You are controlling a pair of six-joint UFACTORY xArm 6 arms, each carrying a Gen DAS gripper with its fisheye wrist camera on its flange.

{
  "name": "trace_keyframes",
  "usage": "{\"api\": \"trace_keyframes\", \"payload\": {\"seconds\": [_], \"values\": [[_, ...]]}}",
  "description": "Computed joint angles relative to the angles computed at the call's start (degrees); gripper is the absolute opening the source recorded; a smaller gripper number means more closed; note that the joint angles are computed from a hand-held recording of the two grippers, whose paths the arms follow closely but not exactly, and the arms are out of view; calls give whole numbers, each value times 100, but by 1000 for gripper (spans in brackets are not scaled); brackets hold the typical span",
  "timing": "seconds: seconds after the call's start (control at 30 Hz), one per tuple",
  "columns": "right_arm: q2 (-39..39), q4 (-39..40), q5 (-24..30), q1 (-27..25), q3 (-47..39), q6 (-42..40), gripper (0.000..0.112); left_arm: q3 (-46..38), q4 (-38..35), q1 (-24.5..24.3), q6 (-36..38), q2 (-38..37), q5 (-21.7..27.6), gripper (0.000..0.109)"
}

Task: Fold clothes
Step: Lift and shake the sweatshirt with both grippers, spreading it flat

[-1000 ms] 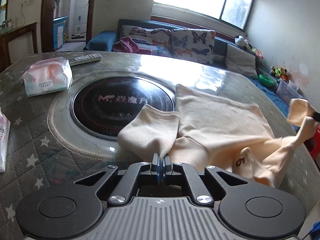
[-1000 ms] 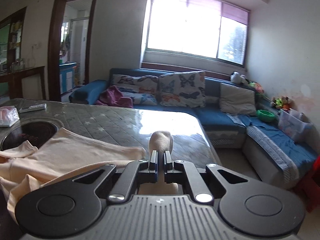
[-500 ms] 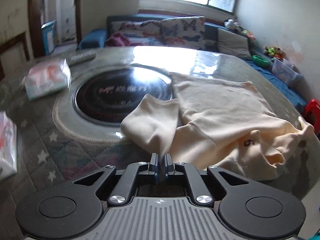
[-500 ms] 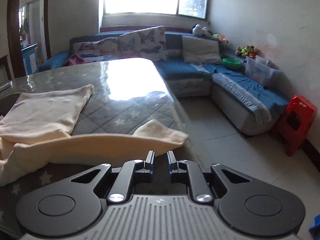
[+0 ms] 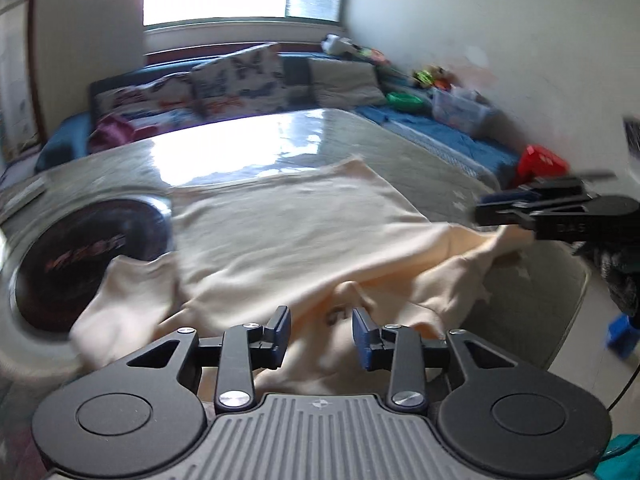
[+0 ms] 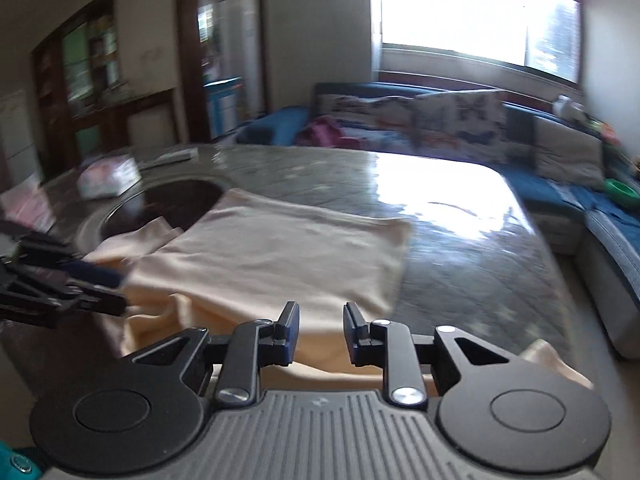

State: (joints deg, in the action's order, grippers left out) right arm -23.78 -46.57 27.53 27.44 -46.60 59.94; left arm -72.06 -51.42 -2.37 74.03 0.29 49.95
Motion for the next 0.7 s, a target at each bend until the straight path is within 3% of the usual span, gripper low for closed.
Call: {"api": "trace_keyframes", "payload": {"seconds": [0.17,0.2,0.23,0.33,0.47,0.57,0.7], "values": [[580,480,-195,154,-340,-789,28,75,179,-267,188,101,-247,37],[590,608,-192,167,-327,-933,28,87,214,-297,200,124,-300,30],[620,710,-179,171,-333,-1037,28,85,261,-313,198,153,-321,14],[613,966,-40,210,-284,-1255,29,101,251,-260,294,158,-238,3],[354,1204,254,266,-76,-1452,29,99,-82,50,589,-45,375,3],[128,1386,521,327,40,-1613,30,124,-301,403,1029,-261,1096,3],[-147,1520,751,424,114,-1769,31,306,-126,673,1572,-461,1615,3]]}}
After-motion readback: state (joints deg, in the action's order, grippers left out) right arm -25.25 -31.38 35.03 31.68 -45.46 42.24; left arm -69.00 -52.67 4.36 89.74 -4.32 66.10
